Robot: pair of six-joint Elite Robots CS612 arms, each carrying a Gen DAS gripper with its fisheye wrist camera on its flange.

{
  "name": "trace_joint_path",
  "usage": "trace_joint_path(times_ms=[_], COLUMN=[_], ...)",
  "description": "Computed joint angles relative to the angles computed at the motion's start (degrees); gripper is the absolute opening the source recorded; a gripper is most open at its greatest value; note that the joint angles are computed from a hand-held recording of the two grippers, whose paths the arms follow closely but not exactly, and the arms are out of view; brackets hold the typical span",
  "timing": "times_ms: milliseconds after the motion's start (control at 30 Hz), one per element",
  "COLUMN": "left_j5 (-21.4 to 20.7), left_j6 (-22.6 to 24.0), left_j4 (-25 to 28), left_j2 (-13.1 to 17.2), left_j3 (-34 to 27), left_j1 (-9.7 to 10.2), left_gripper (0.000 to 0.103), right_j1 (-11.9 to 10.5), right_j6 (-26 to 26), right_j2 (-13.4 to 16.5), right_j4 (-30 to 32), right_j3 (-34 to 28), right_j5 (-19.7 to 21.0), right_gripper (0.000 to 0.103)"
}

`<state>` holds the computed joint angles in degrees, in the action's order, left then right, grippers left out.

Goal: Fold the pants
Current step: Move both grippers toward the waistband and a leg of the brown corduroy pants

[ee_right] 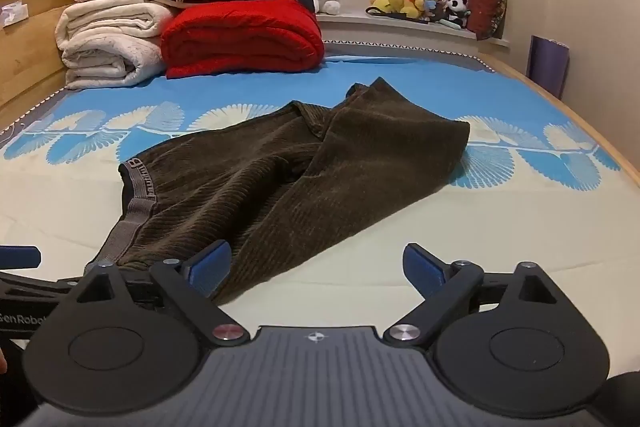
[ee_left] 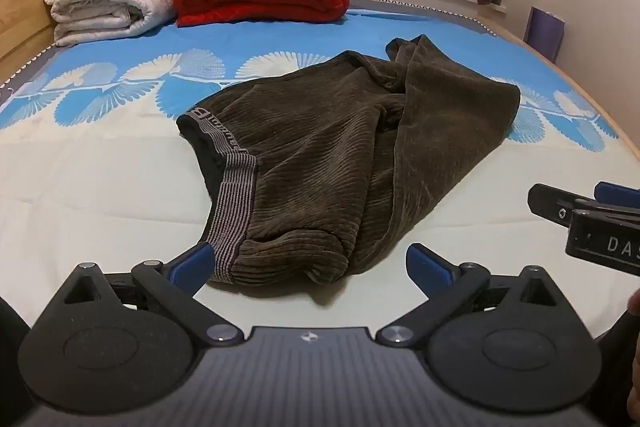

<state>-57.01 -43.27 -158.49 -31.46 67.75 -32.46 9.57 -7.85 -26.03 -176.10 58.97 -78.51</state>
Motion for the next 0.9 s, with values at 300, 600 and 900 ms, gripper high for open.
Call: trace_joint_path(times_ms=[300,600,900], left_j5=[0.0,0.01,-0.09], left_j6=[1.18,0.84,0.95], left_j4=[-1.16,-1.43,-1.64], left_j2=[0.12,-0.01,-0.06], left_j3=[0.24,0.56,0.63], left_j1=[-0.08,-0.11,-0.09], left_gripper=[0.099,0.098,0.098], right_j1=[0.0,0.16,0.04], right_j6=[-0.22,-0.59,-0.03], right_j2=[-0.22,-0.07,0.05], right_j4=[-0.53,-0.53,-0.46], right_j3=[0.56,0.33,0.18], right_j5=[-0.95,-1.26,-0.77], right_gripper=[0.086,0.085,0.085])
